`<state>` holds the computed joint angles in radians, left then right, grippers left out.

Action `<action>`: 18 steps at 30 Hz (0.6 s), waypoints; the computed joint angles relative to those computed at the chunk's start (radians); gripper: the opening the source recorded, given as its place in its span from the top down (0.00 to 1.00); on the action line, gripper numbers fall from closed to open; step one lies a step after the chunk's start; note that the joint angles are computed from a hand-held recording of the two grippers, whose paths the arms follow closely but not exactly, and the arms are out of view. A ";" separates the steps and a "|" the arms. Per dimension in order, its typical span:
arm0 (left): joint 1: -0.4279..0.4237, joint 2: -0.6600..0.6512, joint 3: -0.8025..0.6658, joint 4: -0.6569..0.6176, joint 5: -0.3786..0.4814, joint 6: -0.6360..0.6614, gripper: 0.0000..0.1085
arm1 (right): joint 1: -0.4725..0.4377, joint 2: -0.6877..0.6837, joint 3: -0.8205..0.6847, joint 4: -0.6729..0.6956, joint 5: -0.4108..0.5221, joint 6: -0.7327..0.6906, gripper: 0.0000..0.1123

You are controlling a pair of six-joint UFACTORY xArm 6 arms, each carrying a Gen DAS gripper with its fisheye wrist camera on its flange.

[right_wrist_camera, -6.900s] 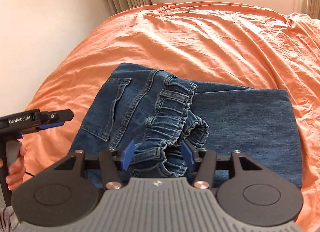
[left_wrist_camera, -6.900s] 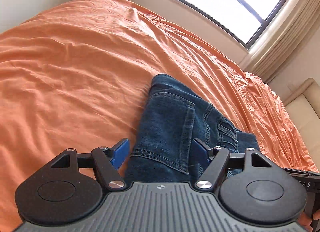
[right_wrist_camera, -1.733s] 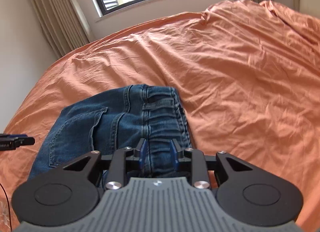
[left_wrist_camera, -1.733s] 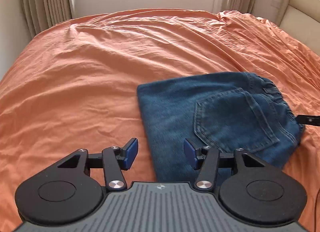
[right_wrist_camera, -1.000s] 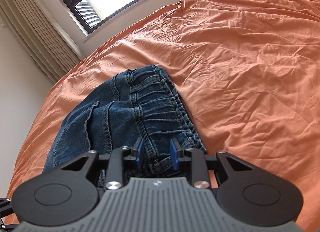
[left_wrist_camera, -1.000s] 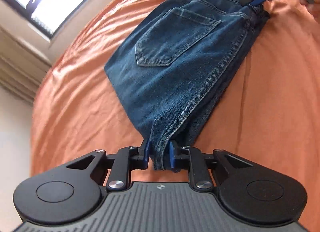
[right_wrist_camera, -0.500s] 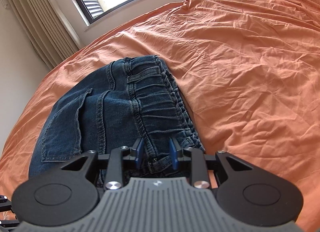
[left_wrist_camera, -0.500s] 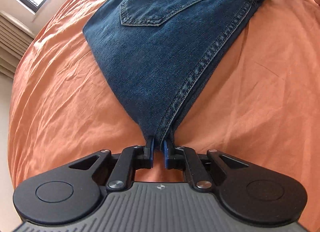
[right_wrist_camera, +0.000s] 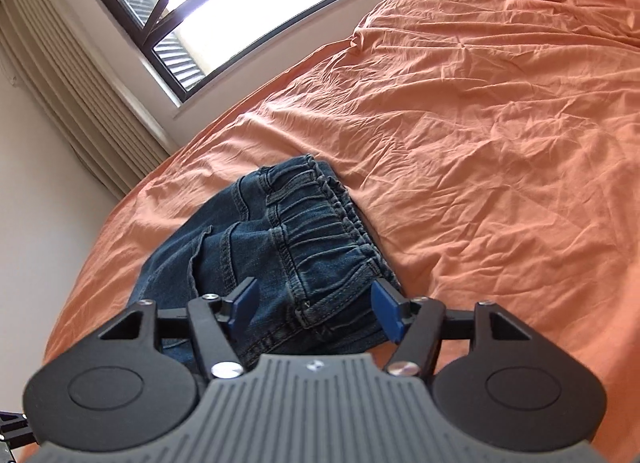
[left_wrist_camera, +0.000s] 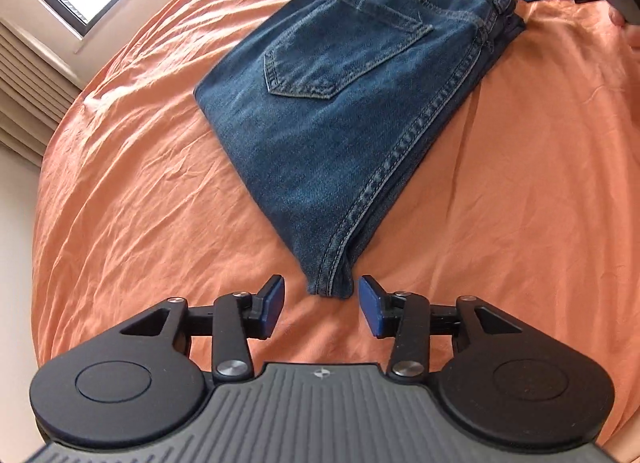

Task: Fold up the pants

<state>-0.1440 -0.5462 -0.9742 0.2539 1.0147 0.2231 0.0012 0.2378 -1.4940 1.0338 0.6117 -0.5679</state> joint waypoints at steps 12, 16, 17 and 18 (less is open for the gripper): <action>0.257 0.059 0.005 -0.648 -0.243 -0.084 0.23 | -0.095 0.043 -0.037 0.108 0.183 0.173 0.30; 0.312 0.135 0.019 -0.880 -0.309 -0.097 0.23 | -0.103 0.104 -0.088 0.127 0.238 0.190 0.31; 0.319 0.157 0.018 -0.915 -0.319 -0.100 0.23 | -0.100 0.124 -0.111 0.117 0.241 0.192 0.31; 0.327 0.181 0.018 -0.961 -0.331 -0.094 0.23 | -0.098 0.137 -0.126 0.107 0.241 0.191 0.31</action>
<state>0.1829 -0.3652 -0.9562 -0.7066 0.6840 0.1286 -0.0964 0.3748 -1.6203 1.1410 0.8531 -0.3768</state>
